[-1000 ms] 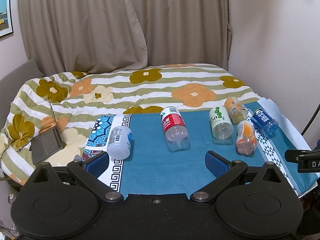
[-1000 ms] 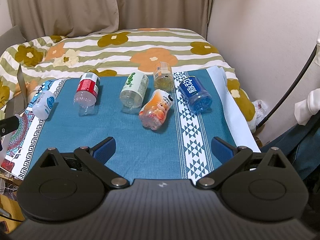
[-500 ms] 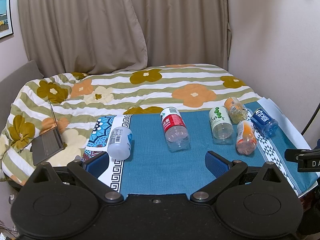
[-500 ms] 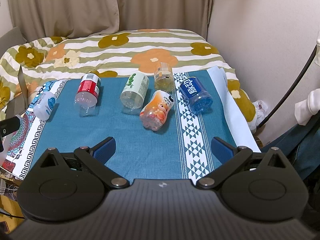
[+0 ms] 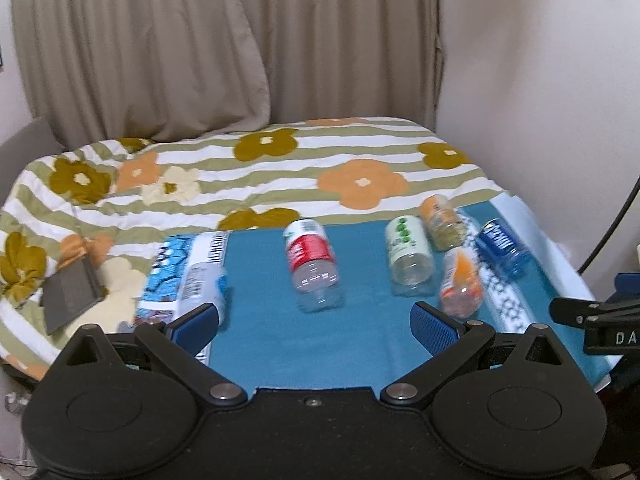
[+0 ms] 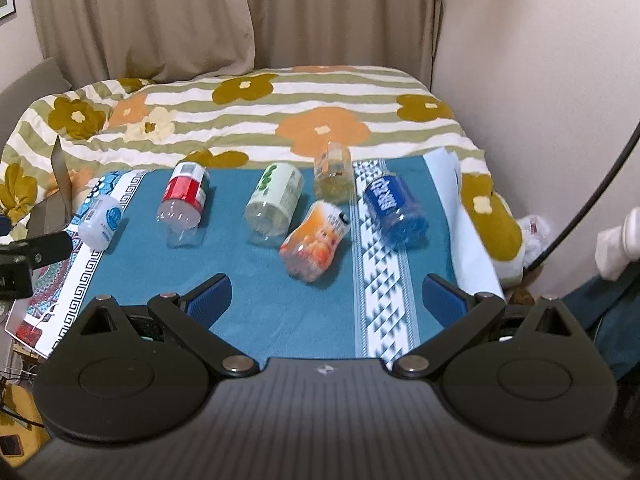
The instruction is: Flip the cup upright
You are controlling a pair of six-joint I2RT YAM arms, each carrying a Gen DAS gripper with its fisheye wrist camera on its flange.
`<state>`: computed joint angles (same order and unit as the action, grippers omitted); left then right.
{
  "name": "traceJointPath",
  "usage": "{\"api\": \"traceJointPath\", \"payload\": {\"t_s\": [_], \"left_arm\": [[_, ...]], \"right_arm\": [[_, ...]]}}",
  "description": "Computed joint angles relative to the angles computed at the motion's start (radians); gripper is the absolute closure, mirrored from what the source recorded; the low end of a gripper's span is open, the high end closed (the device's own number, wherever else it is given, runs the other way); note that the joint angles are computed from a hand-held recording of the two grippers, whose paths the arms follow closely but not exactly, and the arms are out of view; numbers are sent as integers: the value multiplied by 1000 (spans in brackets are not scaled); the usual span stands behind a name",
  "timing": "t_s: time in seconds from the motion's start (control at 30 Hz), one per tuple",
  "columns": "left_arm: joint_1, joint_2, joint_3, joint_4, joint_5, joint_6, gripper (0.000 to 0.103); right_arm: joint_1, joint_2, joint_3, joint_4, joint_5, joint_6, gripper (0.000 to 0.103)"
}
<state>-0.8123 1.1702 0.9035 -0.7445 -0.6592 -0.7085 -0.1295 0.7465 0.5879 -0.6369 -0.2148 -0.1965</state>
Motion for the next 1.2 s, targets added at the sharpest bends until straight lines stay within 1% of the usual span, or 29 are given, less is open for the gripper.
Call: {"api": "traceJointPath", "payload": {"t_s": [0.17,0.27,0.37,0.47,0.53,0.63,0.7,0.8,0.9,1.07,1.2], "left_arm": [[39,133,92,74,42,69,0],[77,210,147,125,87,125,0],[132,291,207,170,177,196,0],[188,401,294,196,276,268,0],[229,488,367,197,349,306,0],[276,618,481,177,417,355,0],[301,695,552,163,449,382,0],[332,814,664,134,495,413,0],[358,927,777,97,545,440,1],[396,1090,955,5,627,461,6],[406,1179,1055,-54,656,481,9]], "right_arm": [[-150,142,53,23,-139,-124,0],[-203,217,72,41,-184,-163,0],[-247,288,96,40,-211,-180,0],[-279,390,157,-13,-232,-188,0],[-263,406,152,21,-191,-182,0],[-221,386,108,118,-90,-150,0],[-213,400,101,159,-54,-122,0],[-206,464,120,186,-35,-82,0],[-184,524,134,211,13,-21,0],[-148,592,143,249,71,55,0],[-125,630,146,278,87,96,0]]}}
